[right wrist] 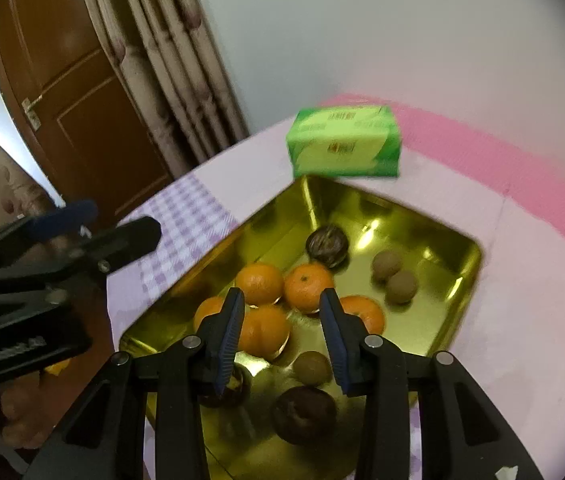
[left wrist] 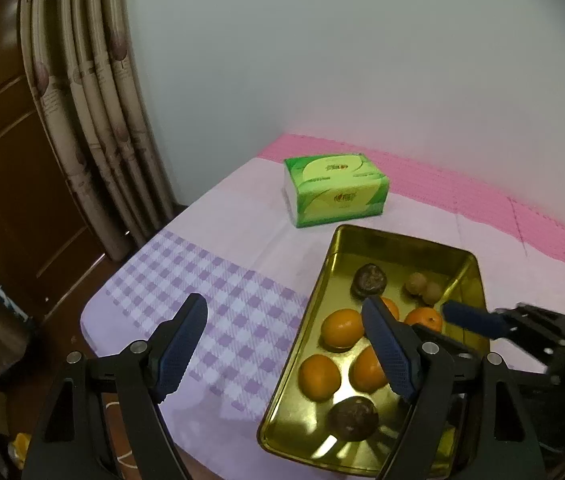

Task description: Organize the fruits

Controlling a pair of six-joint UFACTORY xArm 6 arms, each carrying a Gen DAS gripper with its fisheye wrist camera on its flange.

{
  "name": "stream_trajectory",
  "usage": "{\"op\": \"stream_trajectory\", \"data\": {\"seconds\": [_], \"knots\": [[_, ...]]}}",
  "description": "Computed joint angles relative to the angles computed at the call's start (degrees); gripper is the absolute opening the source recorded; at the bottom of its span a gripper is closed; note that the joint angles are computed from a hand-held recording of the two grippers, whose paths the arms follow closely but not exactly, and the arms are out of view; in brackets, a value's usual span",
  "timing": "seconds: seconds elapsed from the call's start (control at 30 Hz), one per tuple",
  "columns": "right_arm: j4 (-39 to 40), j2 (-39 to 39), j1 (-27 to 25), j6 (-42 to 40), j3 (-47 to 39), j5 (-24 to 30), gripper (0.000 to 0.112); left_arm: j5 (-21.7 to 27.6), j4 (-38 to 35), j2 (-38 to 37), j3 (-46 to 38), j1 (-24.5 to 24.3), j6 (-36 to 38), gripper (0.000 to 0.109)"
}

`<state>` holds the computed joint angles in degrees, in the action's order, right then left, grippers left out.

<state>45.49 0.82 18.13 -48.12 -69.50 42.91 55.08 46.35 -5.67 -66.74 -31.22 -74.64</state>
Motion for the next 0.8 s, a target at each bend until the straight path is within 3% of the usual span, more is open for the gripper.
{"op": "stream_trajectory", "data": {"seconds": [0.03,0.1,0.23,0.37,0.63,0.8], "knots": [[0.6,-1.7,0.0,-0.8,1.5,-1.8,0.043,0.2,0.5,-0.1,-0.1,-0.2,-0.2,0.08],[1.8,-5.1,-0.1,-2.2,4.4,-5.1,0.06,1.9,2.0,-0.5,-0.4,-1.0,-1.6,0.08],[5.2,-11.8,-0.9,-4.8,9.7,-10.7,0.07,-1.4,1.2,-2.2,0.7,-0.9,-0.8,0.08],[6.7,-16.2,-2.0,-5.9,12.2,-11.8,0.081,0.0,2.9,-2.4,-0.4,-2.9,-0.8,0.082],[6.9,-24.0,-3.0,-8.5,17.2,-12.7,0.086,0.8,7.2,-4.0,-1.1,-6.7,-1.5,0.095],[7.6,-26.4,-5.4,-9.4,18.7,-11.4,0.088,0.8,8.5,-4.6,-1.5,-8.5,-0.7,0.097]]}}
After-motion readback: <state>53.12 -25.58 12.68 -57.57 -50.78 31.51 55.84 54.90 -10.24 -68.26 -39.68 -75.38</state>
